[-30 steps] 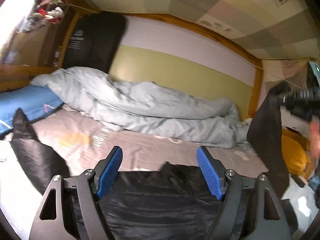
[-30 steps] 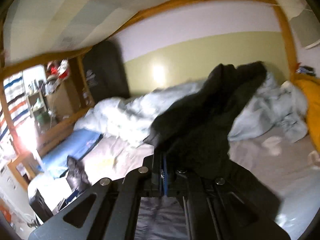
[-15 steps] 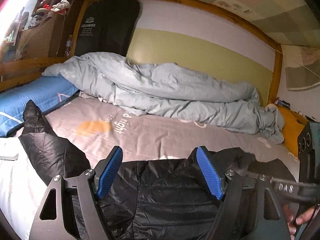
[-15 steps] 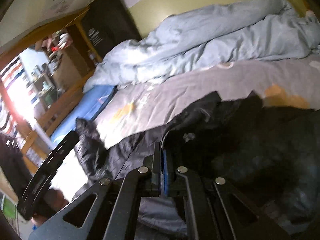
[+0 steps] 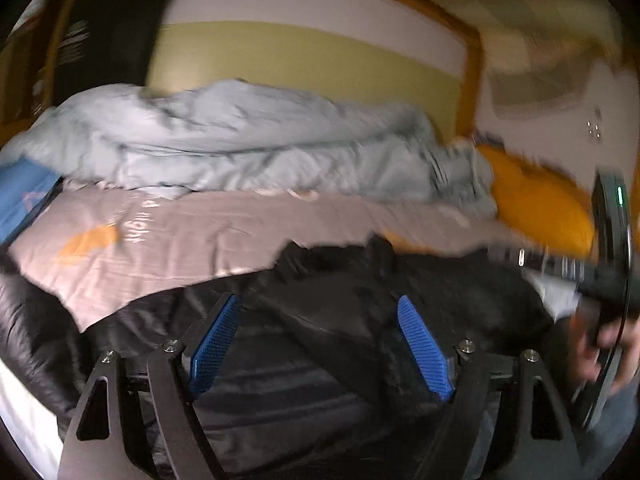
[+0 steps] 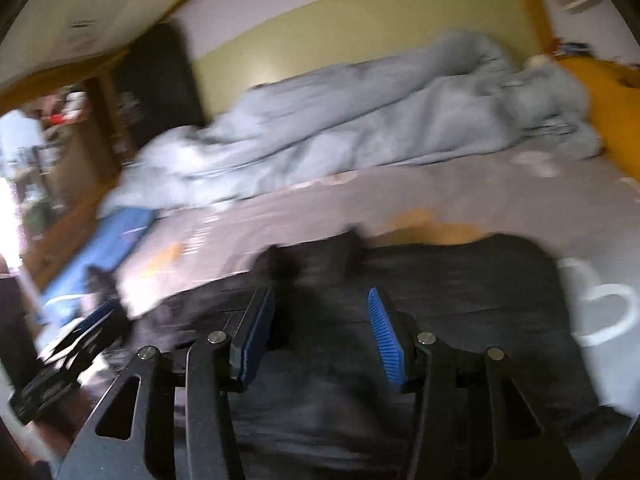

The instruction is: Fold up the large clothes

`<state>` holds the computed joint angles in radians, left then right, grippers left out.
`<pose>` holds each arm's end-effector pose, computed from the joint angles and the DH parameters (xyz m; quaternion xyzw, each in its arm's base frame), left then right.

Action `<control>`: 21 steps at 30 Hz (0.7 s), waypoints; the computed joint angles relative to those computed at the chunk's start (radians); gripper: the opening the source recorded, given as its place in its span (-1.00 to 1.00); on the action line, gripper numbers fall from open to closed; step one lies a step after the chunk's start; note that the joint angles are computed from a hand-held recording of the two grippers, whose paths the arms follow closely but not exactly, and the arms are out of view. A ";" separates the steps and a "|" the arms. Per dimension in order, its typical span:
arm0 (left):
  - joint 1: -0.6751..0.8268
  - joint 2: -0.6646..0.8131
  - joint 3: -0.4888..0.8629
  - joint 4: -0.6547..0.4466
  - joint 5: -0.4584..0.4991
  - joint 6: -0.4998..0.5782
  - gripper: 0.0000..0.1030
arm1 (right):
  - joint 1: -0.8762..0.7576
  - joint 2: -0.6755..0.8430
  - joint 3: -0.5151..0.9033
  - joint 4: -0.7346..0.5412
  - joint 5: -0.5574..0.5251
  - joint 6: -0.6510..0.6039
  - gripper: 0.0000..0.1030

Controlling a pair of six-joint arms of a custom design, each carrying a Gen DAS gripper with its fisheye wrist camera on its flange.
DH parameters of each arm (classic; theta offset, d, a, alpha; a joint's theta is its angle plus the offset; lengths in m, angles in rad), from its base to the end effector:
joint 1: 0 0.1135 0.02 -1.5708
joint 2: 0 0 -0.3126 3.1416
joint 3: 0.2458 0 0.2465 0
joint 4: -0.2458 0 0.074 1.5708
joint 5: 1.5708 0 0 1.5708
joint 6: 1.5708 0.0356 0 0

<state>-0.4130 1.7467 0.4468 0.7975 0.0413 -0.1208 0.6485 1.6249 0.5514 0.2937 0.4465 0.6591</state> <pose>0.2673 -0.1187 0.1542 0.1357 0.8498 -0.1514 0.4863 0.2317 0.1563 0.1695 0.0901 0.8994 0.0663 0.4225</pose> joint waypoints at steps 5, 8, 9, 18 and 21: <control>-0.111 0.124 0.178 -0.254 -0.235 0.013 0.61 | -0.151 0.014 0.008 -0.107 -0.105 -0.014 -0.01; -0.066 0.168 0.199 -0.277 -0.276 -0.086 0.61 | -0.222 0.079 0.012 -0.096 -0.181 -0.015 -0.01; -0.038 0.169 0.196 -0.274 -0.262 -0.119 0.60 | -0.238 0.103 0.019 -0.105 -0.184 -0.012 -0.06; 0.140 0.157 0.150 -0.253 -0.212 -0.238 0.50 | -0.316 0.182 0.013 -0.095 -0.237 -0.009 -0.70; 0.164 0.158 0.150 -0.257 -0.174 -0.241 0.49 | -0.310 0.179 0.013 -0.100 -0.228 -0.003 -0.70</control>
